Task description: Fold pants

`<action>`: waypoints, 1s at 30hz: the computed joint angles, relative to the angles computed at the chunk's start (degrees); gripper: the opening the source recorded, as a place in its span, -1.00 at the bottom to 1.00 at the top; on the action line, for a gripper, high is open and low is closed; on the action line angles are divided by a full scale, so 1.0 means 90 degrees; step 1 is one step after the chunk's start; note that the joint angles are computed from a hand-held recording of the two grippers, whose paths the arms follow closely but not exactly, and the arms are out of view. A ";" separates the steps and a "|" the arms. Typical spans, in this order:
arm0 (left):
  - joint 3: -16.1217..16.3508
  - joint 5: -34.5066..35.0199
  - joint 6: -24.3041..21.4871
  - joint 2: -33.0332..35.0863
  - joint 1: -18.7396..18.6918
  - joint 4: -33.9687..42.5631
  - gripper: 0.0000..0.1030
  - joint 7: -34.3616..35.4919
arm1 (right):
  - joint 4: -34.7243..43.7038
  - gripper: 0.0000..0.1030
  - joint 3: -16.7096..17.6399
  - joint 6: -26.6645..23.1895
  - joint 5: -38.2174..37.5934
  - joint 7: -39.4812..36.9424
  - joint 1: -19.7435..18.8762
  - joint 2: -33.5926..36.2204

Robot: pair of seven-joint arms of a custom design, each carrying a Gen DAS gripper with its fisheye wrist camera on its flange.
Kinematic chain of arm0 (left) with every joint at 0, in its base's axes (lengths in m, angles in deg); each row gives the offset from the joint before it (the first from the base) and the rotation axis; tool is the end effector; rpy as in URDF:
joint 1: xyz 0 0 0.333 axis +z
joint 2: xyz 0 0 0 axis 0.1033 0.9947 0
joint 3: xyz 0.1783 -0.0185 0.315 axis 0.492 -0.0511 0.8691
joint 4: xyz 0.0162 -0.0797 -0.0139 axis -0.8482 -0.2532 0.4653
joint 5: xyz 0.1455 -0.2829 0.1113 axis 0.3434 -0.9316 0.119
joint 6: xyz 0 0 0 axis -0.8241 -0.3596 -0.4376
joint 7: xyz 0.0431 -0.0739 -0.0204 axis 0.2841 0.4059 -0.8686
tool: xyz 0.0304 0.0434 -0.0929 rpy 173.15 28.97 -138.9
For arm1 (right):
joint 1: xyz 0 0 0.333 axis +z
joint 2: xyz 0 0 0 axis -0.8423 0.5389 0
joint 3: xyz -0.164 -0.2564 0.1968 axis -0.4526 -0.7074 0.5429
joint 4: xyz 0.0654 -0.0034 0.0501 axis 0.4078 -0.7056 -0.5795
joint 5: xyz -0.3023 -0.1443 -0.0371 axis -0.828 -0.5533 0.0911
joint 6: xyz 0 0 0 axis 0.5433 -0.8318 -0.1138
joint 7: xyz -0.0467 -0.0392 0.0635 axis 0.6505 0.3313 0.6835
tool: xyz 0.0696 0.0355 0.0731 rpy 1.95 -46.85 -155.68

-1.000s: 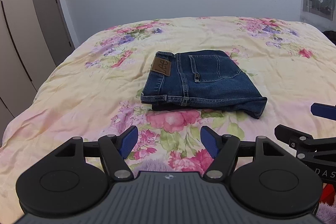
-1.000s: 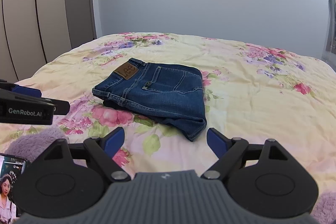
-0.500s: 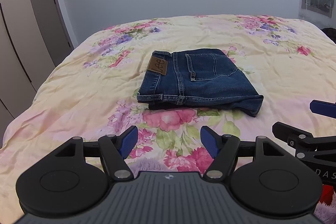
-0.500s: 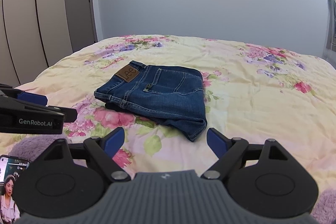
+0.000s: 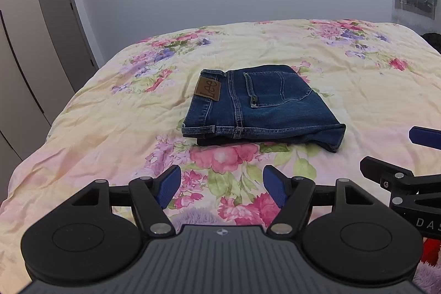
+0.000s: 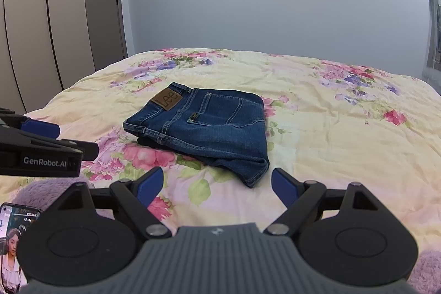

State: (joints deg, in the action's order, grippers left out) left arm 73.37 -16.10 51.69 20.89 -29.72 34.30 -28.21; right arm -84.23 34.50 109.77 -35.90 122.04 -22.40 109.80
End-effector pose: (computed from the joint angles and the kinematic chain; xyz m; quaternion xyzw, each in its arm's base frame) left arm 0.6660 -0.4170 0.5633 -0.6422 0.6396 -0.2179 0.3619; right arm 0.6926 0.4238 0.5205 -0.7034 0.5188 -0.2554 0.4133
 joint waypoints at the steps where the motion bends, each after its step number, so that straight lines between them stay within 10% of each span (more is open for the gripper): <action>1: 0.0000 -0.0002 -0.0002 -0.0003 0.0001 -0.0001 0.56 0.0002 | 0.0005 0.59 -0.0010 -0.0002 -0.0005 0.0004 0.0007 0.0001; 30: -0.0024 0.0109 0.0014 -0.0138 -0.0014 -0.0151 0.56 -0.0052 | -0.0074 0.59 -0.0047 0.0062 -0.0045 0.0003 0.0033 -0.0052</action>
